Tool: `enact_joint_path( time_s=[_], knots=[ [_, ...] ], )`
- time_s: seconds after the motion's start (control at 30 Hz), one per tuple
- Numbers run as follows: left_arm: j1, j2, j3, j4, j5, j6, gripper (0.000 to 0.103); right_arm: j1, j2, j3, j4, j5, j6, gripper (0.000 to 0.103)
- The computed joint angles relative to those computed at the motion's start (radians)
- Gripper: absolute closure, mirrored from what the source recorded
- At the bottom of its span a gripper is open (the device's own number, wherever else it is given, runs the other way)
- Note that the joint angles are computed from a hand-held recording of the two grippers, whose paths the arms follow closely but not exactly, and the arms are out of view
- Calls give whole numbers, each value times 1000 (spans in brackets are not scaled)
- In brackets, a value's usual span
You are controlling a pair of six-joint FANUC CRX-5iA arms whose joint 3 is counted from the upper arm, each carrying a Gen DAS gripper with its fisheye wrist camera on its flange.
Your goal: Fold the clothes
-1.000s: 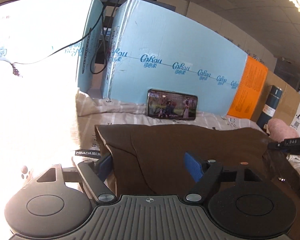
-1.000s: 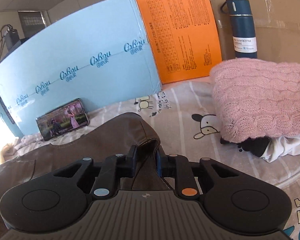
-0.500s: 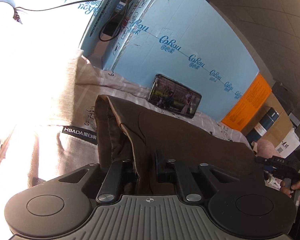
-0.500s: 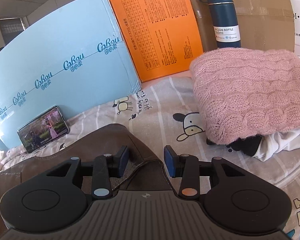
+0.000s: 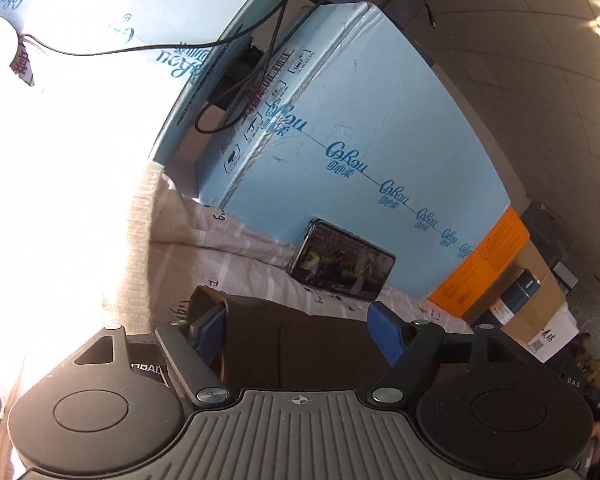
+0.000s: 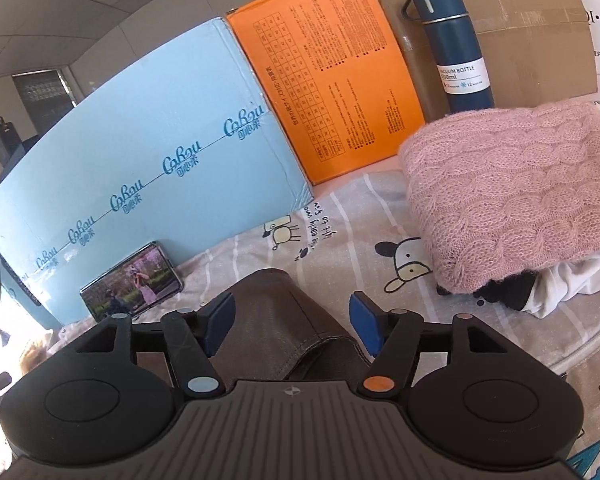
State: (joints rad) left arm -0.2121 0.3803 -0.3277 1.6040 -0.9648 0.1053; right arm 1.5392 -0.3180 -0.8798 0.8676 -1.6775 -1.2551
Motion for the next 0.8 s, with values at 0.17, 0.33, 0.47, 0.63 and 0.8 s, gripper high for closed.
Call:
enact_joint_path(
  time_s=[0.17, 0.33, 0.47, 0.63, 0.8],
  knots=[
    [9, 23, -18, 83, -152, -81, 29, 12, -44, -15, 26, 98, 1, 36],
    [-16, -97, -99, 6, 37, -172, 29, -26, -98, -86, 91, 258, -63, 36],
    [2, -155, -161, -83, 102, -149, 29, -87, -94, -97, 96, 334, -71, 42],
    [-18, -245, -282, -7, 148, -276, 35, -171, -88, -127, 157, 451, -75, 54],
    [-38, -252, -297, 61, 169, -348, 90, -222, -76, -147, 249, 483, -71, 95]
  ],
)
